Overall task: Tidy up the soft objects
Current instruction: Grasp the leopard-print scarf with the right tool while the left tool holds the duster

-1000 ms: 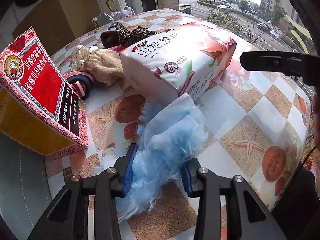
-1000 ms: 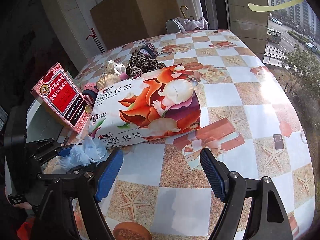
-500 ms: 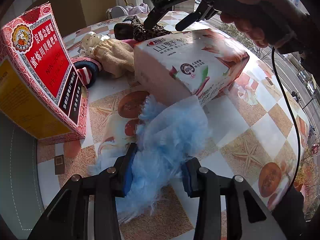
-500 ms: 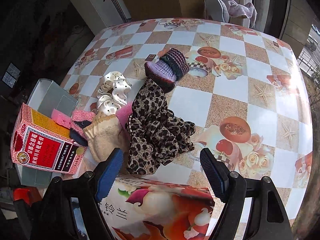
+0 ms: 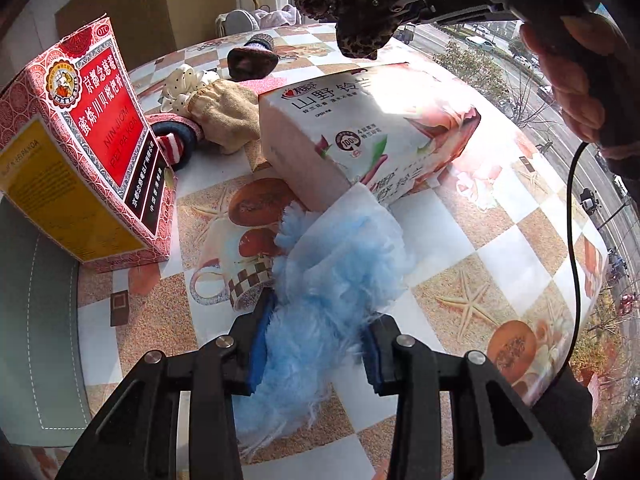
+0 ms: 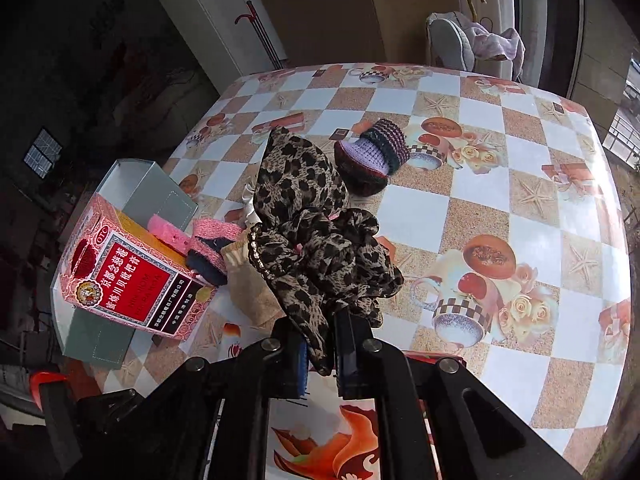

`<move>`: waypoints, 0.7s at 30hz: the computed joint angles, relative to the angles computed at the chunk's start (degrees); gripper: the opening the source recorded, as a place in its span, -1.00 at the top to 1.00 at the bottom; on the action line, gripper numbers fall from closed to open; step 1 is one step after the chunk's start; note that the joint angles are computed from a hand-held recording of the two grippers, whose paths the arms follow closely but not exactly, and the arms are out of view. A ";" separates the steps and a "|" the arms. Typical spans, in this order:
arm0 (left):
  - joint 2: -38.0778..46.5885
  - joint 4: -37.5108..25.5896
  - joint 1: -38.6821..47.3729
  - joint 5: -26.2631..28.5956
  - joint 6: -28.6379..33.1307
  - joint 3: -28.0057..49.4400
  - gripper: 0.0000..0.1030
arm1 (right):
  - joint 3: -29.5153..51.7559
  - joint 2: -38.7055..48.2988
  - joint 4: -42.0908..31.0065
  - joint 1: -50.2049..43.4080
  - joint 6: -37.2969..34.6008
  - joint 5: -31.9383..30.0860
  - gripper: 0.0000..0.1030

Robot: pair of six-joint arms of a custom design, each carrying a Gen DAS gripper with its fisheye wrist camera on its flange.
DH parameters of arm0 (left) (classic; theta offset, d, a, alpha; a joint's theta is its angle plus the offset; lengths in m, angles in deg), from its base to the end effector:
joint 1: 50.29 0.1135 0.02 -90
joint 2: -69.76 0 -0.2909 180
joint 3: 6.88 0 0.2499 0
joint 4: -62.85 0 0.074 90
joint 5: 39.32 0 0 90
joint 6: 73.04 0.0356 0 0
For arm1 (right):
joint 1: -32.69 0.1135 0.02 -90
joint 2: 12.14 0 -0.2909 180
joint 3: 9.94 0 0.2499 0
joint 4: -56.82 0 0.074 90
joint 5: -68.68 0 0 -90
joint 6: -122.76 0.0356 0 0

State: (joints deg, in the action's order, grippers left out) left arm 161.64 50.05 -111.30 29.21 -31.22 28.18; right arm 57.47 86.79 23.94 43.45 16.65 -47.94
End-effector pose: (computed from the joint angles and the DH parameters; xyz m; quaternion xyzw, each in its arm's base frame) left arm 0.1101 -0.1718 0.0947 0.0753 0.9646 -0.0355 0.2501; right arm 0.3152 0.0761 0.1748 -0.2701 0.9111 0.2142 0.2258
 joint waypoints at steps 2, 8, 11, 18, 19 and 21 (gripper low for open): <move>0.73 -0.82 -2.49 -0.56 -1.74 0.40 0.18 | -9.72 -9.99 3.35 -3.92 0.79 -0.65 0.79; 5.59 0.44 -4.67 -2.89 -6.29 1.13 0.13 | -31.58 -27.74 3.00 -21.32 -2.07 1.81 0.79; 5.68 1.02 -6.37 -4.87 -8.88 0.41 0.10 | -37.22 -21.08 10.60 -24.50 -5.81 6.54 0.79; 5.85 -0.95 -6.22 -4.58 -9.69 1.52 -0.64 | -40.39 -22.27 16.95 -21.40 -5.64 5.48 -0.04; 6.00 -1.63 -5.60 -3.74 -9.76 1.72 -0.80 | -41.14 -24.52 17.11 -22.12 -5.66 5.38 -0.56; 5.86 -0.14 -5.54 -3.54 -11.20 0.24 -0.83 | -43.48 -28.82 19.30 -24.47 -6.65 3.84 -0.76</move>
